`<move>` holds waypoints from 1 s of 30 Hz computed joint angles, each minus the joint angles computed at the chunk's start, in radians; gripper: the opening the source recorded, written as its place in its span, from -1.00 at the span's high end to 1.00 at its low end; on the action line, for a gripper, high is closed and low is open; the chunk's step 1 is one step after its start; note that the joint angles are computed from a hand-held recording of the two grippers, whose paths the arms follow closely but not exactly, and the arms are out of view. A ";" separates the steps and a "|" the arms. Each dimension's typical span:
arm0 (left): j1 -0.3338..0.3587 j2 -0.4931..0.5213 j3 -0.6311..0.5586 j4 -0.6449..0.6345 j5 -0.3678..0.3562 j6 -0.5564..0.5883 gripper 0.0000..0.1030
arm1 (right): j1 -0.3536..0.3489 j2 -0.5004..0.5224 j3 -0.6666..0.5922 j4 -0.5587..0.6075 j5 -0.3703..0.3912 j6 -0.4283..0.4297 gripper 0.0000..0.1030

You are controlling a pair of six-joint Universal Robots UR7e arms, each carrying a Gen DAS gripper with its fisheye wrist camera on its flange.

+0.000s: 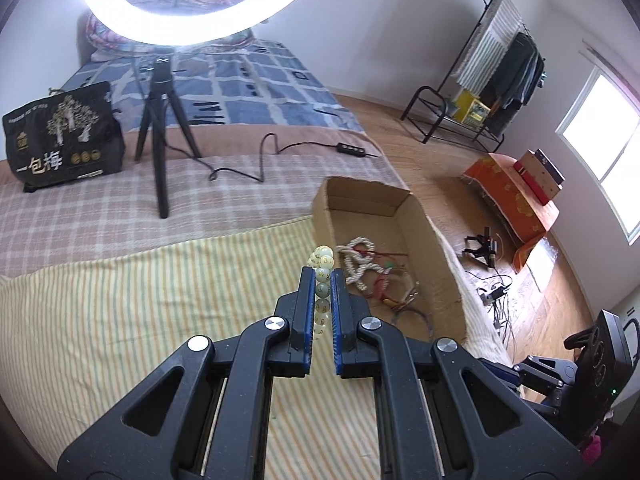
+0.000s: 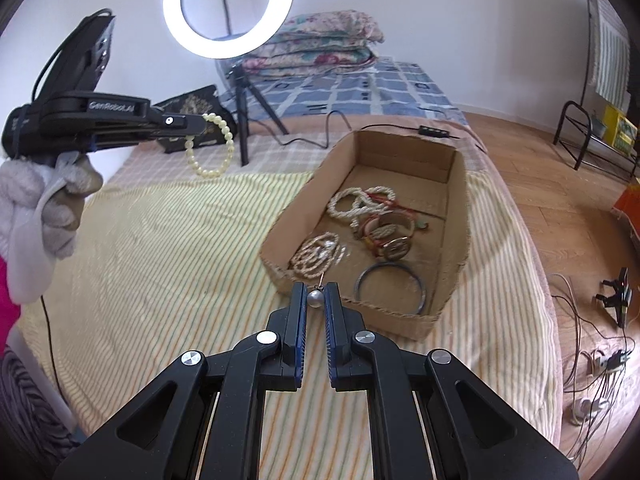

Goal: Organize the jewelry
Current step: 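Lift the bracelet with the left tool while the right tool carries the earring to the box, then open the left tool to drop the bracelet in the box while the right tool releases the earring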

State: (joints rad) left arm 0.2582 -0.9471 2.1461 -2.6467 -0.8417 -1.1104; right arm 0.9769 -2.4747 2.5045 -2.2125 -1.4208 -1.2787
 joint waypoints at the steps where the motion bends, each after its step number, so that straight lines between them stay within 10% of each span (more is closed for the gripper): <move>1: 0.001 0.013 -0.009 -0.015 -0.004 0.012 0.90 | -0.005 0.010 -0.005 -0.011 0.007 0.010 0.86; 30: 0.058 0.262 -0.205 -0.129 -0.078 0.160 0.90 | -0.018 0.148 -0.030 -0.154 -0.001 0.101 0.86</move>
State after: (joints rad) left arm 0.3163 -0.6846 1.9415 -2.7754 -0.9197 -0.9507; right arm 0.9587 -2.3266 2.4748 -2.3665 -1.4219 -1.1779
